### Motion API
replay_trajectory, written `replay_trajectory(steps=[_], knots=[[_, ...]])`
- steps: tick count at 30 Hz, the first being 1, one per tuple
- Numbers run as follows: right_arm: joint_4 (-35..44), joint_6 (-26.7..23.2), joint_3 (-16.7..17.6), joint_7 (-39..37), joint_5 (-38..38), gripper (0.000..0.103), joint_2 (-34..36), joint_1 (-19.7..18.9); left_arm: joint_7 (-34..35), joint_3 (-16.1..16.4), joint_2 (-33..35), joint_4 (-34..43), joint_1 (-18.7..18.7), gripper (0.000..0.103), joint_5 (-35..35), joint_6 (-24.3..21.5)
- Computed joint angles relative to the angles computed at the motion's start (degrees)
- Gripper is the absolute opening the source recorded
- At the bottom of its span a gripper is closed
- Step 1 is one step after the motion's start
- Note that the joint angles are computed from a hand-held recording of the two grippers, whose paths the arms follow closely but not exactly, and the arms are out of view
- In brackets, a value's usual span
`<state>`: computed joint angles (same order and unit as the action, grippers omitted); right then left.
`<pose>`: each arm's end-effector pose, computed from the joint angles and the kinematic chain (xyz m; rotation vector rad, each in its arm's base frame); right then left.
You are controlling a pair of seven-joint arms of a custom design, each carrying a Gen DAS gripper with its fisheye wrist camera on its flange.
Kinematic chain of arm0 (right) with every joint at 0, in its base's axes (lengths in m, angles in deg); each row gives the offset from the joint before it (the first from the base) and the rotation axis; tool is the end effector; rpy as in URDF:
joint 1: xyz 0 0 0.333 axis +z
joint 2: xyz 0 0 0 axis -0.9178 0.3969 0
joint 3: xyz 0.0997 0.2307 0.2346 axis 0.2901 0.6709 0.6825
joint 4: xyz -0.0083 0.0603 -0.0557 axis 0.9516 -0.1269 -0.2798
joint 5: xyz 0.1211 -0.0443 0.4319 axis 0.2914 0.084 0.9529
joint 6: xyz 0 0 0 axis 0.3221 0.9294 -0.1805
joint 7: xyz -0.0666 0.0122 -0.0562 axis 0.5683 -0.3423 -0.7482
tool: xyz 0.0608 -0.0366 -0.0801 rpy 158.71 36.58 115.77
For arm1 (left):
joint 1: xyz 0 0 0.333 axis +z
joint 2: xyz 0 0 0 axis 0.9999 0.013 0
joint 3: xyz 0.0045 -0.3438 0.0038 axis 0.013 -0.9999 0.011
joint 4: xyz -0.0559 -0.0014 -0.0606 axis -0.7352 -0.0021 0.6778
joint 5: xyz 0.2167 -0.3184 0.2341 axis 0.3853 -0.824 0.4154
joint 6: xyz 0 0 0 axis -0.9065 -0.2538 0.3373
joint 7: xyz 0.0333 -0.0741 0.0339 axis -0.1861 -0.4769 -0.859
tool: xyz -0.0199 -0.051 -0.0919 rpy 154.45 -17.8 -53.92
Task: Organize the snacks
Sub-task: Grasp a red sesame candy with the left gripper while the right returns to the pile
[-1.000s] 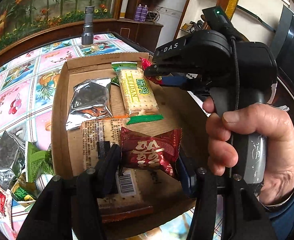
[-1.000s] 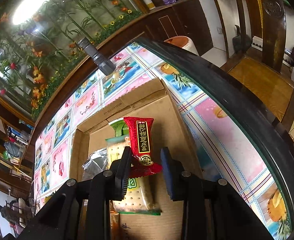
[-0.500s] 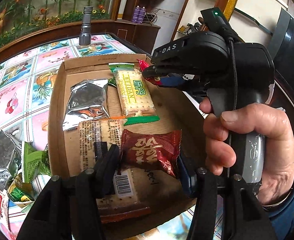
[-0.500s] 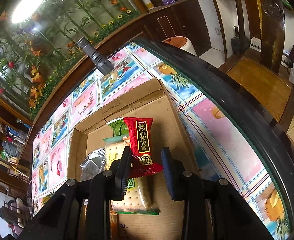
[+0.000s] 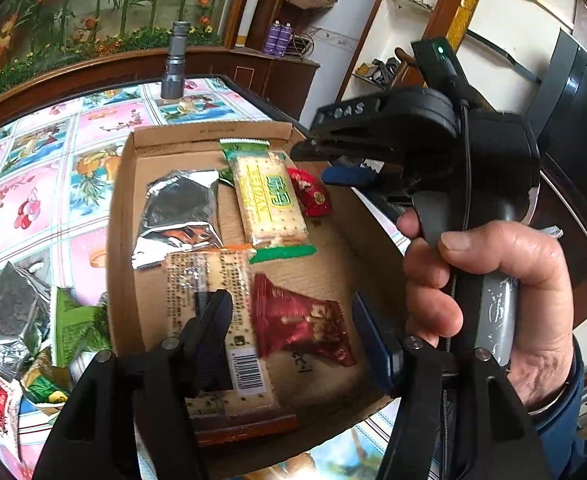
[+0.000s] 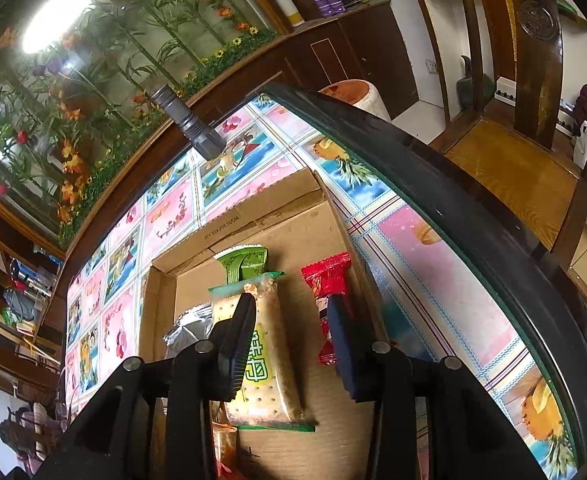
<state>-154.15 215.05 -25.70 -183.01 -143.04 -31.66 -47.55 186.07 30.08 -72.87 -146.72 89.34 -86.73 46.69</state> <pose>0.6279 0.2245 0.3357 -0.7589 2.3120 -0.4876 0.6547 -0.1521 0.3317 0.8996 -2.6709 1.2303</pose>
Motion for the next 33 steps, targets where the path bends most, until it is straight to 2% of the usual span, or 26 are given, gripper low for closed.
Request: replay_trajectory(steps=[3,6,12,18,22,25,26,28,30,33], knots=[[0.22,-0.55,-0.17,0.82,-1.62,0.04,-0.18,0.46,-0.63,0.27,-0.01,0.5,0.43,0.061,-0.34,-0.6],[1.04,0.73,-0.74,4.65,-7.34,0.04,-0.09,1.02,-1.24,0.51,0.2,1.12,0.85,0.061,-0.92,-0.47],[3.11,-0.87,0.53,1.24,-8.93,0.04,0.75,1.3,-2.1,1.06,0.59,2.24,1.96,0.061,-1.54,0.7],[4.19,-0.8,0.65,-1.74,-7.77,0.04,1.6,1.69,0.33,1.79,0.91,2.73,4.04,0.061,-3.54,5.11],[4.59,-0.55,0.39,-2.25,-7.65,0.04,1.96,2.02,-1.53,2.99,3.37,5.9,6.52,0.063,-4.31,7.82],[5.08,-0.81,0.39,-3.23,-7.21,0.04,2.34,2.27,-7.63,4.08,6.96,10.51,8.76,0.063,-2.84,9.05],[5.3,-0.73,0.34,-3.43,-7.17,0.04,2.53,2.35,-10.62,4.53,8.31,12.09,8.99,0.063,-1.66,10.71],[5.79,-0.92,0.41,-4.65,-6.61,0.04,2.92,2.55,-18.61,6.23,11.38,15.59,8.42,0.063,3.62,13.67],[6.06,-1.17,0.37,-5.72,-6.07,0.04,3.15,2.75,-27.84,8.52,15.19,20.26,7.78,0.063,10.34,11.77],[6.42,-1.37,0.24,-6.89,-5.23,0.04,3.54,3.01,-35.77,8.94,19.22,25.75,8.72,0.062,15.73,5.98]])
